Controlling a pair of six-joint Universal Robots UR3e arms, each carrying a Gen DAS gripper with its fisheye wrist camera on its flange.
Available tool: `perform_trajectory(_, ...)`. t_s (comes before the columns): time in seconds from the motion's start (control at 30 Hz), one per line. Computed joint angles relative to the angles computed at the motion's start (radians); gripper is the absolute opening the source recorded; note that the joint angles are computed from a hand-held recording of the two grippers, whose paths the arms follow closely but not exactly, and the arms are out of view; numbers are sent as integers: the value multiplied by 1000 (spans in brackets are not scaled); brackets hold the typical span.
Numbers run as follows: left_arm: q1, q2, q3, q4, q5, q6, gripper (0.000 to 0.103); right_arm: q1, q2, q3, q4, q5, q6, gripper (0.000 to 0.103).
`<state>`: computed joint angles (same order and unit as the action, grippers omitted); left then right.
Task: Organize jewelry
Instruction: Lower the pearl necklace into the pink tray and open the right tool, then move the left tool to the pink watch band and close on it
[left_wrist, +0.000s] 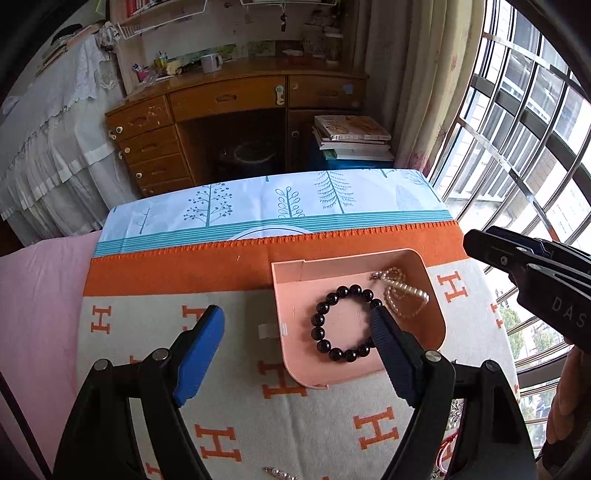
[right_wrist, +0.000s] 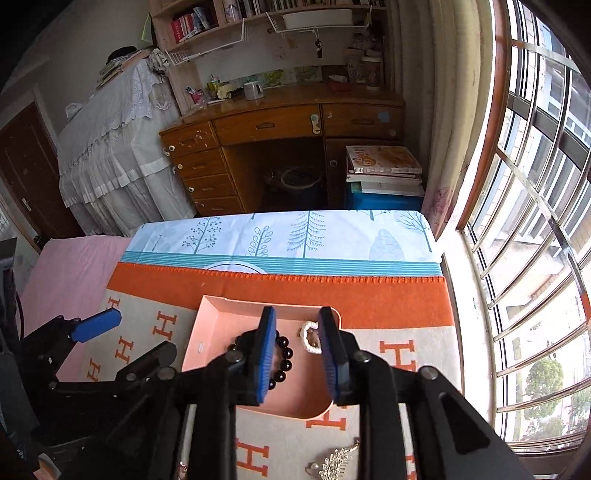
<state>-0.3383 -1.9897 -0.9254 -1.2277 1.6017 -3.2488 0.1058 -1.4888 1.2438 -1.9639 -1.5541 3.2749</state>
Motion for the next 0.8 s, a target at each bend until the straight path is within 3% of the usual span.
perform_trajectory(0.07,1,15,-36,14,9,-6,79,4,-13,46,-20,-25,1,31)
perform_trajectory(0.2,24,76,-138,59,-18,-16,79,-26,-76,145,-39,18,5,31)
perform_trajectory(0.43,62,222,-326,136,-58,-7,79,-59,-179,233,61,91,-4,35)
perform_trajectory(0.5,75,266,-361,127,-78,8,79,-52,-224,266,72,91,-19,42)
perform_trajectory(0.57,83,311,-396,111,-82,21,79,-44,-277,300,80,103,-41,58)
perform_trajectory(0.63,95,359,-432,92,-93,35,79,-33,-333,331,89,122,-63,63)
perform_trajectory(0.8,125,523,-589,87,-115,89,79,-58,-462,391,196,258,-98,63)
